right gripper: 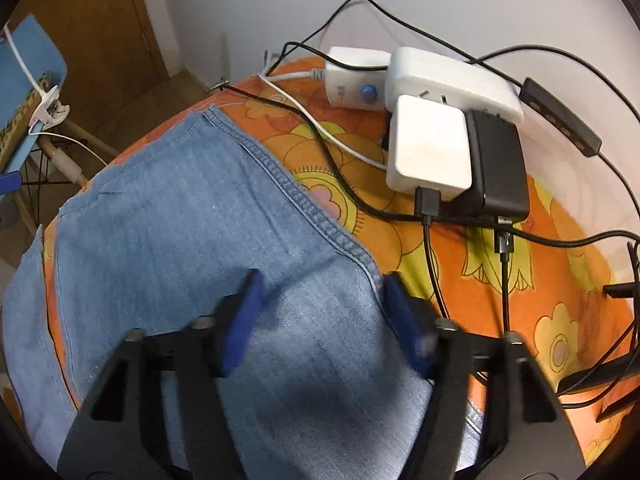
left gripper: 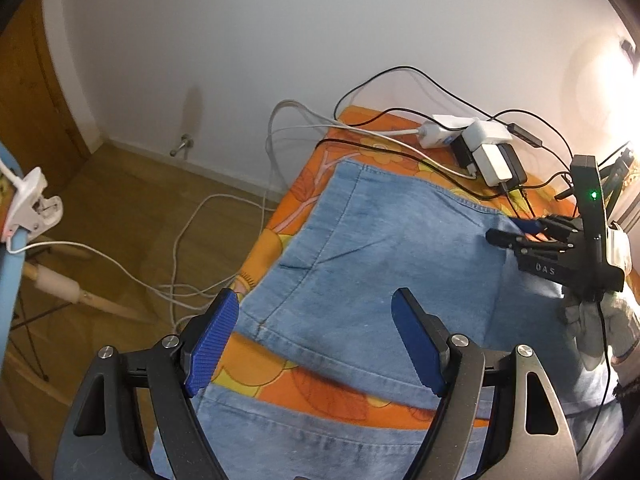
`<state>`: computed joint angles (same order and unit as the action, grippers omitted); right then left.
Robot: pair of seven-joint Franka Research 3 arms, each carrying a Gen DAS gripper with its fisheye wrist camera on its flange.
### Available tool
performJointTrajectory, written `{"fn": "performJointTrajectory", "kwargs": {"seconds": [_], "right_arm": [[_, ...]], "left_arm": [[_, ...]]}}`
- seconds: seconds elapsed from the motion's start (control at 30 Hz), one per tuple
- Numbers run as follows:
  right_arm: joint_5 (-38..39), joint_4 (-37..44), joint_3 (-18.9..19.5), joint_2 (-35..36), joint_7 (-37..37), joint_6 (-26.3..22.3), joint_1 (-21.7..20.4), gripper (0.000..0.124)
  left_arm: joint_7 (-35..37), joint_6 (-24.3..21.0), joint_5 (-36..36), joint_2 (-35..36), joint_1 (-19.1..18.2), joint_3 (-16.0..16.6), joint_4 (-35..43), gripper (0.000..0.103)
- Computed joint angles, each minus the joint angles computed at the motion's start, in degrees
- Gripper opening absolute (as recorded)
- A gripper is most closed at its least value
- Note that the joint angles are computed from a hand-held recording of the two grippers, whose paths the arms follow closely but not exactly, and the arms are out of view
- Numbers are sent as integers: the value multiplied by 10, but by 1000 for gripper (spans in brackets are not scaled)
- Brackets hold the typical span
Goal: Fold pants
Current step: 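Move both grippers toward the jeans hem and lower onto the leg cuffs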
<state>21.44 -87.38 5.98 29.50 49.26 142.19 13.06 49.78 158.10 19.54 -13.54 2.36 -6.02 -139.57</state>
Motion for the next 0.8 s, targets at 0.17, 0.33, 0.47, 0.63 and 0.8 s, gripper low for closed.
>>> {"fn": "performJointTrajectory", "kwargs": {"seconds": [0.17,0.33,0.47,0.63,0.8], "right_arm": [[57,-20,22,-23,-28,8,-26,10],[163,-107,46,-106,-141,25,-54,10],[228,-196,42,-190,-253,1,-54,9],[259,-273,16,-254,-329,-29,-25,10],[287,-341,-10,-306,-380,-43,4,10]], "left_arm": [[7,6,-20,7,-6,4,9,79],[31,26,-89,16,-21,22,16,79],[69,35,-164,27,-41,36,26,79],[125,29,-228,37,-63,30,41,79],[180,6,-288,53,-88,22,58,79]]}}
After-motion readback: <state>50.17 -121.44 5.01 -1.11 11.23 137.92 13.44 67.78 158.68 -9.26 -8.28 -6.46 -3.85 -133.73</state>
